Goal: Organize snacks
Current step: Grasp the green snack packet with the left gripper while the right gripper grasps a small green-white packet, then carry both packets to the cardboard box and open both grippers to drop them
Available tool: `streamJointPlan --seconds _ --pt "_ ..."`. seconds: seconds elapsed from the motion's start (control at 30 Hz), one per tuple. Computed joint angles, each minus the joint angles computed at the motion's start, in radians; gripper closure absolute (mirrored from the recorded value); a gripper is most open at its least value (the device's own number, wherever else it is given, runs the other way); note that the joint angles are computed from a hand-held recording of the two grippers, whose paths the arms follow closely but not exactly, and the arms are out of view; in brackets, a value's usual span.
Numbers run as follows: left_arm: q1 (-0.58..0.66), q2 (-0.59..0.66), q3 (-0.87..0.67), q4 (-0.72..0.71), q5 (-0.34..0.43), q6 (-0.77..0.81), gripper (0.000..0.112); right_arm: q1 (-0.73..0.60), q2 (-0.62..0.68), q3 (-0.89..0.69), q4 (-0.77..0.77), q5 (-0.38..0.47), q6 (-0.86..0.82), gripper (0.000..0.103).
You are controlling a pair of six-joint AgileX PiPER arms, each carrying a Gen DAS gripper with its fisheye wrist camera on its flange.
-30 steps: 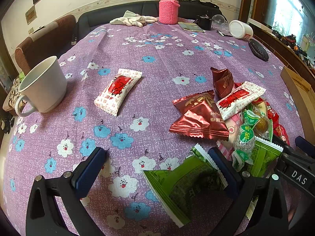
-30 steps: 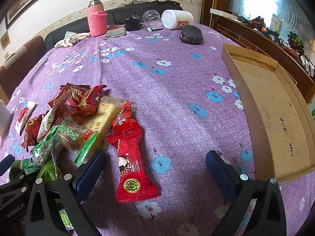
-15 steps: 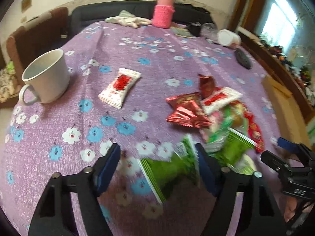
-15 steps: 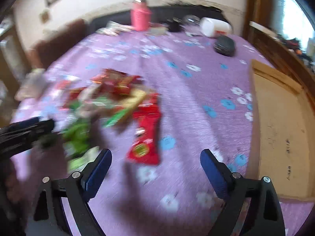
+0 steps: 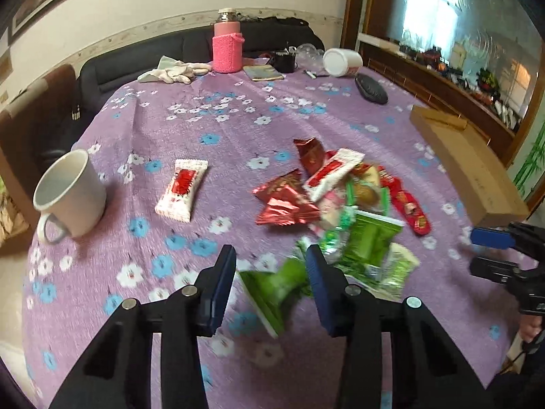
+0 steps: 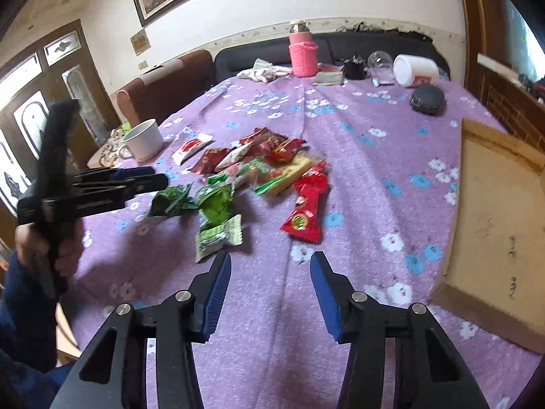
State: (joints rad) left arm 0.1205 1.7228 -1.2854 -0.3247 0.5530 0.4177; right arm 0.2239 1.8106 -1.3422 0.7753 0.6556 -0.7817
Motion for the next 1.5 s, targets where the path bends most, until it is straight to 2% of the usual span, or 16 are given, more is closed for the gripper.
streamJointPlan --seconds 0.1,0.2,0.33,0.4,0.47,0.57,0.73,0.8,0.87,0.9,0.97,1.0,1.1,1.27,1.37,1.5 --pt "0.019 0.054 -0.043 -0.078 0.028 0.113 0.063 0.000 0.006 -0.002 0.027 0.024 -0.005 0.051" --pt "0.032 0.088 -0.067 -0.144 0.082 0.176 0.063 0.010 0.023 -0.023 0.028 0.052 0.012 0.051" --pt "0.017 0.031 0.011 -0.176 0.073 0.248 0.063 0.036 0.058 -0.076 -0.015 0.088 0.069 0.051" --pt "0.004 0.000 0.058 -0.170 0.054 0.258 0.058 0.050 0.085 -0.116 -0.045 0.109 0.121 0.051" --pt "-0.003 -0.013 0.087 -0.165 0.041 0.270 0.046 0.058 0.114 -0.158 -0.056 0.135 0.168 0.051" --pt "-0.010 -0.010 0.094 -0.130 0.019 0.236 0.046 0.071 0.167 -0.233 -0.064 0.185 0.256 0.050" --pt "0.028 0.027 0.045 -0.157 0.040 0.185 0.046 0.085 0.240 -0.333 -0.082 0.232 0.417 0.050" --pt "0.022 0.039 0.036 -0.117 0.033 0.138 0.055 0.109 0.263 -0.374 -0.132 0.232 0.479 0.050" --pt "0.012 0.045 0.038 -0.087 0.030 0.108 0.079 0.130 0.279 -0.401 -0.176 0.222 0.522 0.050" --pt "-0.001 0.037 0.051 -0.043 0.003 0.066 0.081 0.151 0.282 -0.412 -0.220 0.203 0.546 0.050" --pt "-0.006 0.034 0.056 -0.018 -0.007 0.043 0.082 0.189 0.284 -0.430 -0.326 0.173 0.614 0.053" --pt "-0.006 0.032 0.059 -0.019 -0.010 0.041 0.082 0.208 0.287 -0.438 -0.363 0.164 0.632 0.062" --pt "0.006 0.021 0.072 -0.043 -0.013 0.053 0.083 0.224 0.276 -0.422 -0.381 0.153 0.610 0.074" --pt "0.019 0.010 0.084 -0.067 -0.011 0.064 0.084 0.208 0.240 -0.360 -0.336 0.134 0.551 0.075" --pt "0.020 0.000 0.095 -0.085 -0.015 0.077 0.085 0.190 0.212 -0.315 -0.273 0.115 0.483 0.082" --pt "0.025 -0.013 0.101 -0.124 -0.007 0.100 0.085 0.165 0.167 -0.263 -0.227 0.085 0.425 0.082"
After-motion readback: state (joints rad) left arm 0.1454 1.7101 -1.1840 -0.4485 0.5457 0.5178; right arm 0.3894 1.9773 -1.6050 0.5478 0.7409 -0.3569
